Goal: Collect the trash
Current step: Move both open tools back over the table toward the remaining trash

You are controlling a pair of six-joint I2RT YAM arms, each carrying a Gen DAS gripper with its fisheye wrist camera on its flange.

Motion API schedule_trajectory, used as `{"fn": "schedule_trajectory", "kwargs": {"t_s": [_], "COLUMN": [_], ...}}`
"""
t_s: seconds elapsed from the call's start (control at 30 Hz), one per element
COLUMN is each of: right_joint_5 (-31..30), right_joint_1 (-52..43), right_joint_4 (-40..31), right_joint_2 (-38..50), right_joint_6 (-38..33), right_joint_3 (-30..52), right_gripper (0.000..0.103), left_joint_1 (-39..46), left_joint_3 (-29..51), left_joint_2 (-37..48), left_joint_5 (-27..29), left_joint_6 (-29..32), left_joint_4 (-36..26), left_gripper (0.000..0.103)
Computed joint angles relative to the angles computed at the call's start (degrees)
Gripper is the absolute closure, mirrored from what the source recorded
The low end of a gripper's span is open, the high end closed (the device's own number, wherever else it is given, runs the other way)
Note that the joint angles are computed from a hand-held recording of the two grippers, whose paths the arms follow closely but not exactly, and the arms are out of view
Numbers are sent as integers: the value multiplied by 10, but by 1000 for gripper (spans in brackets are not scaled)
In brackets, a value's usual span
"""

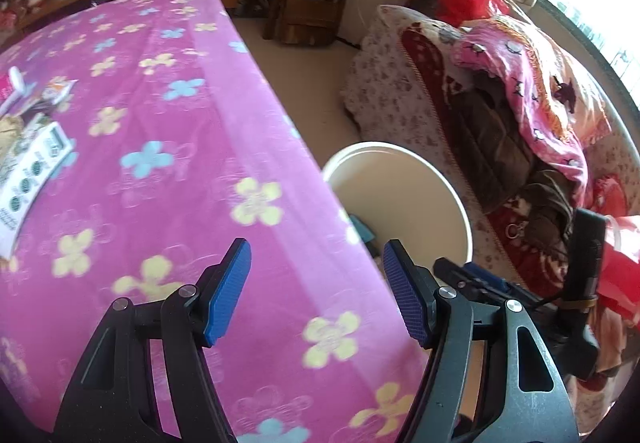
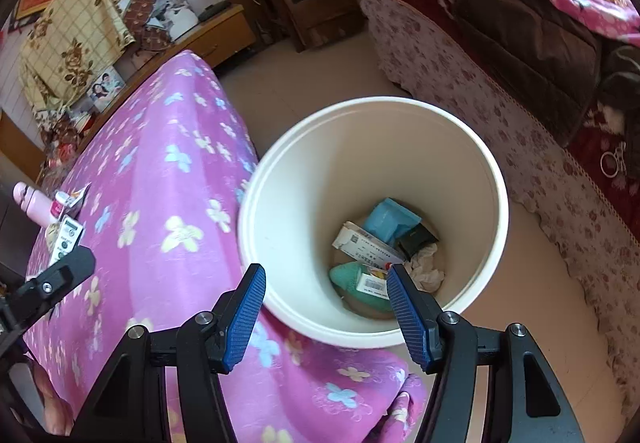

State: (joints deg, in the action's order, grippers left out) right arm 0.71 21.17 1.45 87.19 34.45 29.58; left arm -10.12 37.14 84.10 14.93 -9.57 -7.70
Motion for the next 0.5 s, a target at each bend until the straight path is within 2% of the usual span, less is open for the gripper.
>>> {"fn": "schedule_trajectory", "kwargs": {"t_s": [0.23, 0.5], "right_joint_5": [50, 93], "right_joint_1": [81, 178], "right_joint_4": [-40, -74], "right_joint_2": [-16, 2], "right_joint_6": [24, 53], "right_joint_3": [31, 89], "right_gripper": [41, 39], "left_joint_1": [48, 137], "left_joint_3": [-36, -68], "left_joint_2": [-61, -128], "left_joint_5": [-18, -12], "left_joint_6": [32, 85], "left_joint_4": [-18, -43], "left_gripper": [35, 35]}}
